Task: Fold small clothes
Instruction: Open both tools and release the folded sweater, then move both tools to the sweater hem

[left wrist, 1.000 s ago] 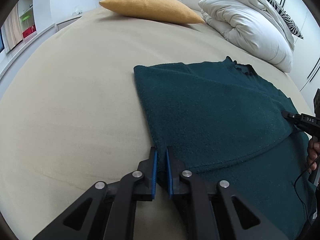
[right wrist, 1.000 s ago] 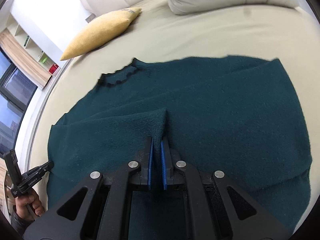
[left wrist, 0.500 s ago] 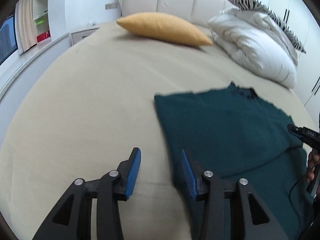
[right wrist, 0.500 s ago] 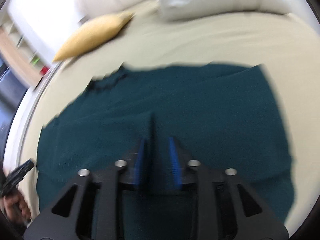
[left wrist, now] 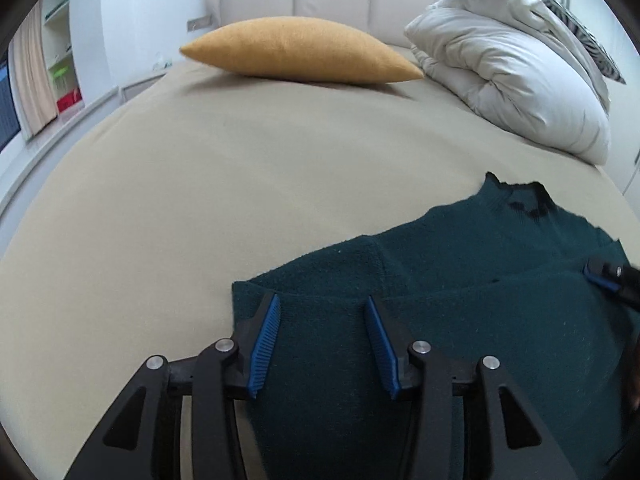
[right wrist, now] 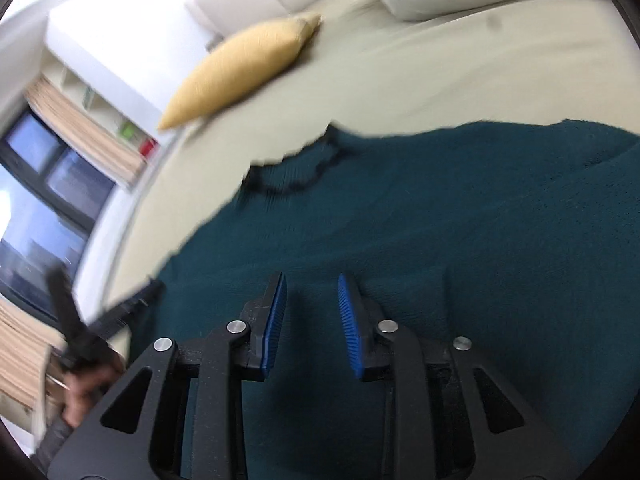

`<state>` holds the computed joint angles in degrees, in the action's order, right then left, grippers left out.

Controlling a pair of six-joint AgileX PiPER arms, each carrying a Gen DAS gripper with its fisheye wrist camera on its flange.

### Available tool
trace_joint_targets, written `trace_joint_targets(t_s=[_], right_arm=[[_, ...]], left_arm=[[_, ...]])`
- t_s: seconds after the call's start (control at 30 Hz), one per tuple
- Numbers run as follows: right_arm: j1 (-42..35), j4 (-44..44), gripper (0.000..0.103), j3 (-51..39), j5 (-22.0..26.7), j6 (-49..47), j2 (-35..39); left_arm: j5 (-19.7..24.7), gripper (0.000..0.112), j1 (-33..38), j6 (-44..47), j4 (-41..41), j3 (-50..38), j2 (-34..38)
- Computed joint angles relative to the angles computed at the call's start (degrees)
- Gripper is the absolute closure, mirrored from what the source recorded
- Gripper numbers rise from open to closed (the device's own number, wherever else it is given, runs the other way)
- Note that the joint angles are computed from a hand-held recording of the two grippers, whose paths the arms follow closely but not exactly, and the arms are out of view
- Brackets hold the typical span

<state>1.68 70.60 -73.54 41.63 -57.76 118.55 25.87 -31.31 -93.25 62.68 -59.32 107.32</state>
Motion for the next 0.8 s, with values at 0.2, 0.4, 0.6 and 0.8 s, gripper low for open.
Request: trace_joint_targets(t_s=[0.2,0.4,0.6,0.8], right_arm=[[-6.01,5.27,0.090,0.07,1.05,-1.46,2.26],[-9.34,10.96,0.086,10.90,1.46,-9.23,-8.01],[-3.63,4.87,0.085,14.56,1.07,-8.86,-10.81],[-11.57,8.00,0.074,25.74,3.78,-14.30,-22.55]], left_arm=[[-3.77,0.064,1.71,-4.16,5.03,2.89,-1.73],[5.61,0.062,-4.63,-8.58,5.72,6.45,-7.43],[10.45,0.051,-14.65,-13.34,2.71,11.72,-14.28],[21.27,0.027,-30.57,-22.63,-1.30,21.18,-26.32]])
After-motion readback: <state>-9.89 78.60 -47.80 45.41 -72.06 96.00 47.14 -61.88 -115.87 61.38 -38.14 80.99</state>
